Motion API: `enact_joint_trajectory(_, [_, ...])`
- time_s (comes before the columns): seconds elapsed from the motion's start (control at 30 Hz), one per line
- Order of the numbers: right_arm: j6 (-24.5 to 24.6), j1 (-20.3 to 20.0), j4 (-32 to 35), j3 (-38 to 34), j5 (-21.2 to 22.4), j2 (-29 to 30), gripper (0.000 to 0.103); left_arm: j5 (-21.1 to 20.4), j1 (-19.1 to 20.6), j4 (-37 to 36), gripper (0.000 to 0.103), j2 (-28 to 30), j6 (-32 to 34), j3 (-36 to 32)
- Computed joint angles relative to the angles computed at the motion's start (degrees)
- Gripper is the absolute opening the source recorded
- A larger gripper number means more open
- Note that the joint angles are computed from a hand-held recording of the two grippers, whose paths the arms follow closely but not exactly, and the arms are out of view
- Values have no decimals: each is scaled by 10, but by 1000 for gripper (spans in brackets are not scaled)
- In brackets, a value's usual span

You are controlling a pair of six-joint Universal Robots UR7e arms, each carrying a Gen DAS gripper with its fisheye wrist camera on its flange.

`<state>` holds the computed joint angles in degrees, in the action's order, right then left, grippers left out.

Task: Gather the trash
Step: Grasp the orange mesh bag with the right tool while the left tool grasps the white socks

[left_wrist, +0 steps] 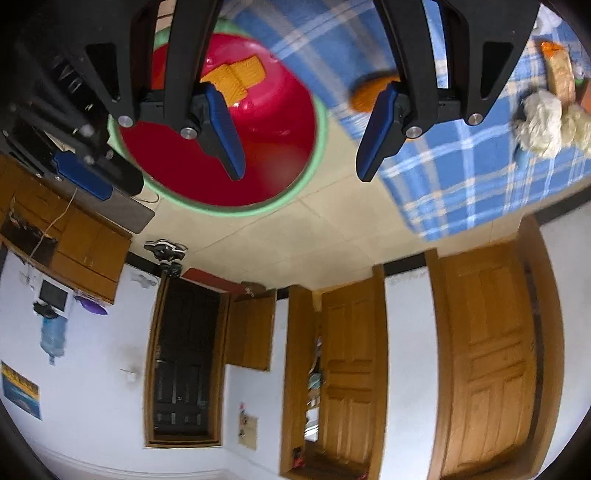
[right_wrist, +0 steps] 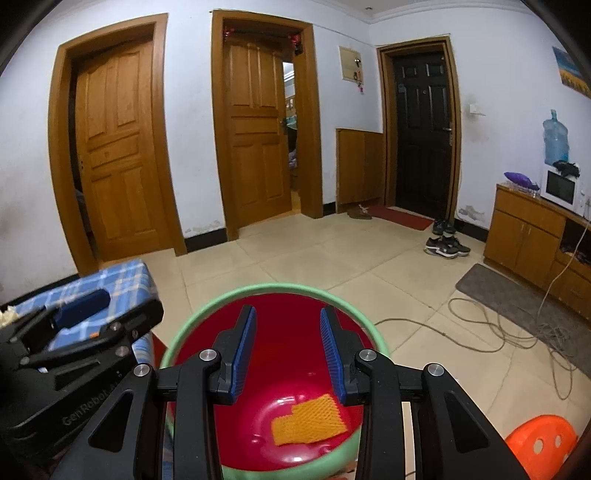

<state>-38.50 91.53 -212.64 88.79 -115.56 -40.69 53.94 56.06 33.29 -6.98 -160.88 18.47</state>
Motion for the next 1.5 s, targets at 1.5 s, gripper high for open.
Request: enact_joint_trajectory(1.5, [40,55,447,-209,-32,131,79,-110,45,66,76,-178,-181,268])
